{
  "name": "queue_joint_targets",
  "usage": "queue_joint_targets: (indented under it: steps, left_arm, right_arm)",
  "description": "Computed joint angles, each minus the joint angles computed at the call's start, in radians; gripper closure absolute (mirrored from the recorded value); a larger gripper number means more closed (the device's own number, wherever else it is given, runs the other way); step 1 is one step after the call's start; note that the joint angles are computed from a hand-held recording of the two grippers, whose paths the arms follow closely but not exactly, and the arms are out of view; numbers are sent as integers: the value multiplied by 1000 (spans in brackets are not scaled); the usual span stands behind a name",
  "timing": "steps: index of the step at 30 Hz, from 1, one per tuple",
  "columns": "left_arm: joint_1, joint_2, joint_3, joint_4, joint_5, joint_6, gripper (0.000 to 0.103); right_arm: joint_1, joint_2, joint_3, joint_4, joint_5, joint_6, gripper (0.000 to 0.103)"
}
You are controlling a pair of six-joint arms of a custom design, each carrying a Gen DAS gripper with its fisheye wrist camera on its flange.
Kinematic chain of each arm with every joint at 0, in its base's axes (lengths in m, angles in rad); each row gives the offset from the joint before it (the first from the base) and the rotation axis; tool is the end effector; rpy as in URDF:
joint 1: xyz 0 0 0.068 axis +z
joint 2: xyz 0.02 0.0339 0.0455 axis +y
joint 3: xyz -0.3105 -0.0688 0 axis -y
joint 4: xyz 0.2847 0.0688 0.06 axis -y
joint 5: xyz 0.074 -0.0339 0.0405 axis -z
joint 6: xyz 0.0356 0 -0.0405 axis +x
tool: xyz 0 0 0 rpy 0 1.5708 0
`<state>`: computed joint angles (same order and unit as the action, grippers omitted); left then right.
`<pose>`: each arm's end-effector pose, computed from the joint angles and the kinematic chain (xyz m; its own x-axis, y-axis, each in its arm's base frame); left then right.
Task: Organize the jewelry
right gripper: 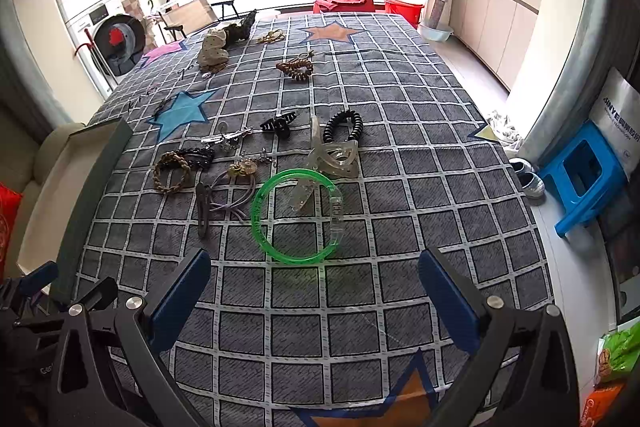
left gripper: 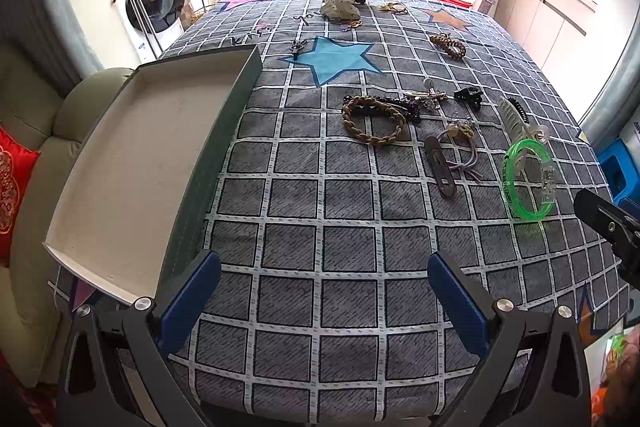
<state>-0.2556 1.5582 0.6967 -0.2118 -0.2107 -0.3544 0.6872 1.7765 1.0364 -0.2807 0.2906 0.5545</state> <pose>0.2911 -0.0684 0.1514 -0.8497 -0.1287 -0.5113 -0.1537 0.9881 0.0068 0.3084 0.2399 0.1776 -0.8193 -0.0198 -0.5730 -0.0713 0.9952 0.0675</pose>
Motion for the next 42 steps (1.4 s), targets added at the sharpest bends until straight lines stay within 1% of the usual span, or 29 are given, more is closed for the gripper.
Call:
queue_joint_targets:
  steps: [19, 24, 28, 32, 38, 41, 42]
  left_arm:
    - [8, 66, 40, -5, 17, 12, 0]
    - [30, 103, 69, -1, 54, 33, 0]
    - [43, 142, 104, 3, 68, 40, 0]
    - [74, 202, 156, 8, 109, 33, 0]
    - [98, 290, 238, 43, 147, 39, 0]
    - [113, 337, 282, 59, 151, 34, 8]
    - [119, 354, 299, 60, 151, 33, 8]
  right_arm:
    - [-30, 16, -9, 11, -19, 6, 0]
    - [-53, 21, -13, 14, -29, 2, 0]
    - [-76, 34, -10, 17, -30, -3, 0]
    - [-98, 60, 4, 16, -35, -14, 0]
    - [-117, 113, 37, 17, -45, -40, 0]
    - [-126, 140, 55, 18, -53, -50, 0]
    - [-129, 151, 62, 19, -56, -53, 0]
